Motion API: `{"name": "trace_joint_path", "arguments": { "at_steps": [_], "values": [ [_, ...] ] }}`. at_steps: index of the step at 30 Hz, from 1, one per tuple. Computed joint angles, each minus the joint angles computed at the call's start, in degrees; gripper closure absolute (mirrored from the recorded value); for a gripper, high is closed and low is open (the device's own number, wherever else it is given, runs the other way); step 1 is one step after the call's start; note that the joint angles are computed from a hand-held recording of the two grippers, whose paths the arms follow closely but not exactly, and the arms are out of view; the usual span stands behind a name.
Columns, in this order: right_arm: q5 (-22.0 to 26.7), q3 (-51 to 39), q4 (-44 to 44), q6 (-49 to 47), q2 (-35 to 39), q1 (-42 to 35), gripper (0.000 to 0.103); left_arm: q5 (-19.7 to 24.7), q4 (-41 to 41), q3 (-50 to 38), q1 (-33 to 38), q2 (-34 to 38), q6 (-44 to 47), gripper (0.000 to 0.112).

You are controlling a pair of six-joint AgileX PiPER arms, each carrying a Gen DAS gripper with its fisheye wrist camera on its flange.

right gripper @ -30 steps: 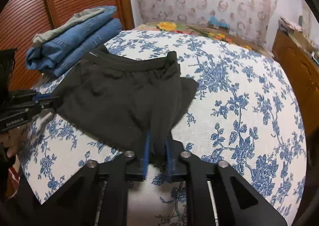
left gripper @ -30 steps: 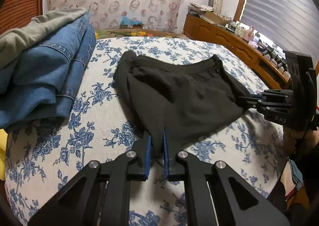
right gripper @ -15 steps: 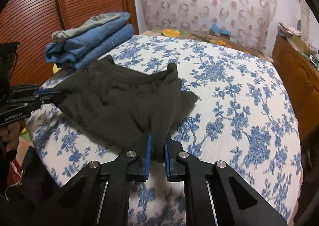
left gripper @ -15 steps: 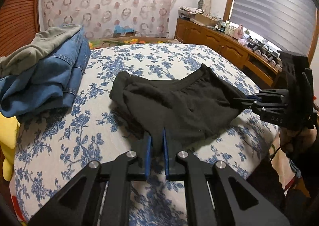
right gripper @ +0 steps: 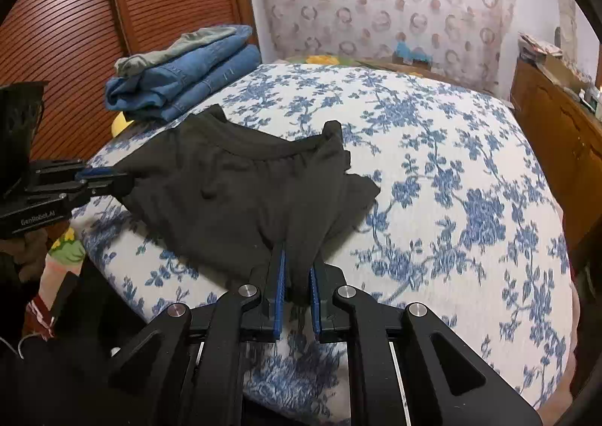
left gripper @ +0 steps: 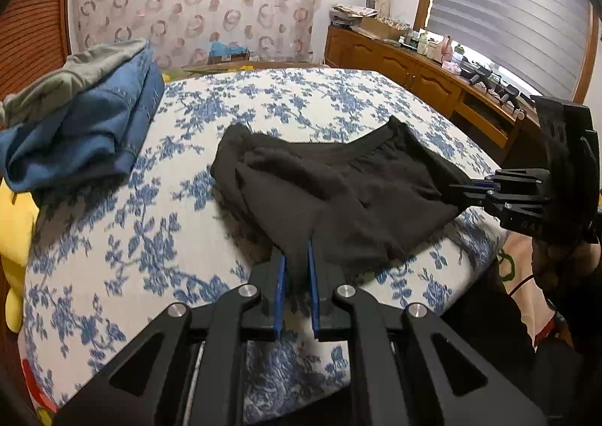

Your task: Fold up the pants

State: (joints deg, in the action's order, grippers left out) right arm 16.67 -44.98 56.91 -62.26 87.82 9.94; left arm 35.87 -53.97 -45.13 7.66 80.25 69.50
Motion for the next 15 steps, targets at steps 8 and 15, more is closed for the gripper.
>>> {"name": "trace_joint_path", "arguments": {
  "at_steps": [8, 15],
  "values": [
    [1.27, 1.11, 5.38, -4.51, 0.23, -1.74, 0.094, -0.8, 2.26, -0.26, -0.4, 1.18, -2.22, 0.099],
    [1.58, 1.82, 8.08, -7.37, -0.94, -2.36, 0.091, -2.37, 4.02, -2.73, -0.8, 2.31, -4.24, 0.075]
  ]
}}
